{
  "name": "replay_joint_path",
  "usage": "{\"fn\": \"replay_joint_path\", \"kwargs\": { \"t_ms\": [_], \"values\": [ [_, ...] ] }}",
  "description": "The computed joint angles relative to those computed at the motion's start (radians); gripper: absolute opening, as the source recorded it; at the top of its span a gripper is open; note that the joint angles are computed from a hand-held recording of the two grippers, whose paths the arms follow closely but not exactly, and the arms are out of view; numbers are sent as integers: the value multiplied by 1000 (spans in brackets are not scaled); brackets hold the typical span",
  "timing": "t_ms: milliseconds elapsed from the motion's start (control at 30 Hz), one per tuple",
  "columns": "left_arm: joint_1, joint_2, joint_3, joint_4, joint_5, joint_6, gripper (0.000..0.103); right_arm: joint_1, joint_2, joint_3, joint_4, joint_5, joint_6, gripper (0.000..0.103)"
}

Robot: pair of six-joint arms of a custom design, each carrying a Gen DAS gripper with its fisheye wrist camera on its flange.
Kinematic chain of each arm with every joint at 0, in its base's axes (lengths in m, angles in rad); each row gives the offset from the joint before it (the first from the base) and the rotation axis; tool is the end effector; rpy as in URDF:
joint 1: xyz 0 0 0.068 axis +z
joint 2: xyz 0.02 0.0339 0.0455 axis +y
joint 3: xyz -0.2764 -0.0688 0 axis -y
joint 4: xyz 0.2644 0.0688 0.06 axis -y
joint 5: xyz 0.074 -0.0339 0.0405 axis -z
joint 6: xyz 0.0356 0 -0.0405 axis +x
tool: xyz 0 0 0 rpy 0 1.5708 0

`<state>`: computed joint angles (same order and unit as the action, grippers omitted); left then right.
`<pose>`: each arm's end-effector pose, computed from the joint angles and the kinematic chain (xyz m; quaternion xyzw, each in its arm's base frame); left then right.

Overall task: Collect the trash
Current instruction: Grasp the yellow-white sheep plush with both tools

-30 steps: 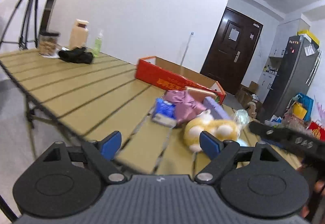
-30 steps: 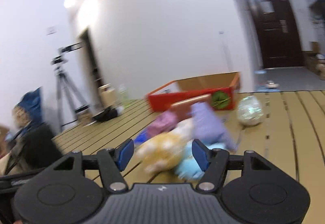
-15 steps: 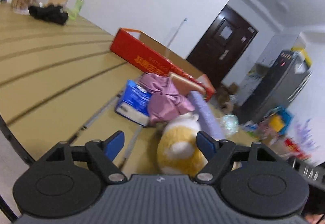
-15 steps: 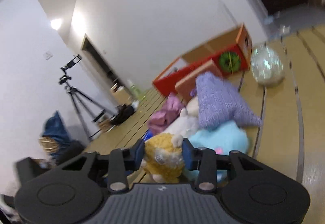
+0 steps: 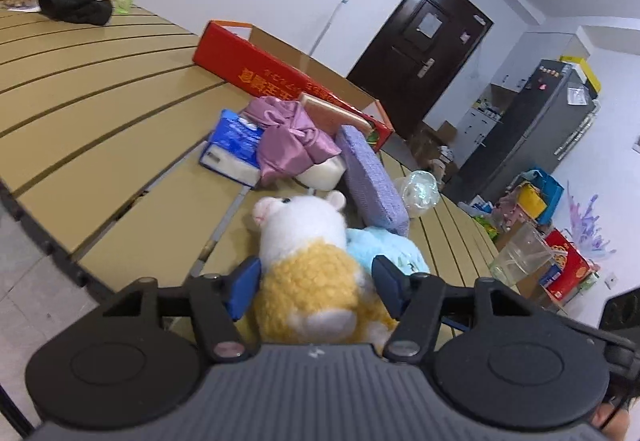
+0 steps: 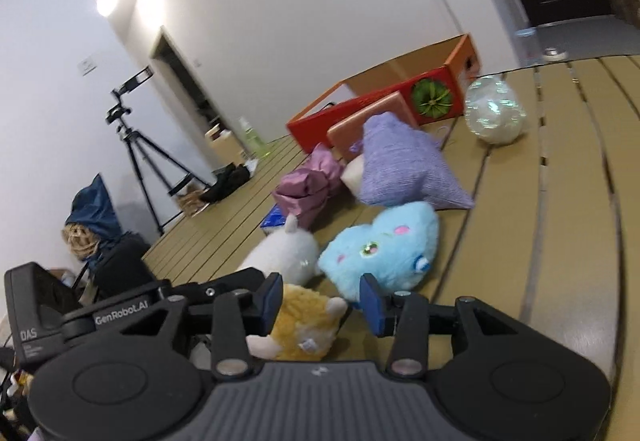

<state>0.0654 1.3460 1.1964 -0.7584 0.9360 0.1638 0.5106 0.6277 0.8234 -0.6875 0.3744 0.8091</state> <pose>0.2886 -0.0098 0.3279 0.1881 0.8357 -0.3906 0.3372 0.1271 0.0563 0.3355 0.2199 0.8194 0.1832 0.4967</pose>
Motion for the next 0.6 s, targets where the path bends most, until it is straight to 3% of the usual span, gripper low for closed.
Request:
{"fn": "replay_joint_path", "kwargs": {
  "t_ms": [200, 300, 367, 467, 533, 600],
  "values": [
    [25, -21, 9, -32, -10, 6, 63, 124, -59, -22, -24, 120, 179, 47],
    [39, -20, 18, -50, -2, 12, 62, 169, -69, -1, -41, 133, 202, 50],
    [49, -15, 24, -57, 6, 21, 62, 273, -34, 28, -84, 224, 217, 57],
    [63, 0, 34, -85, 23, 40, 58, 364, 14, 18, -112, 327, 290, 57],
    [70, 3, 39, -115, 43, 72, 51, 306, 3, -28, -53, 251, 293, 47],
    [70, -15, 25, -104, 34, 73, 48, 224, -52, -91, 37, 148, 303, 45]
  ]
}}
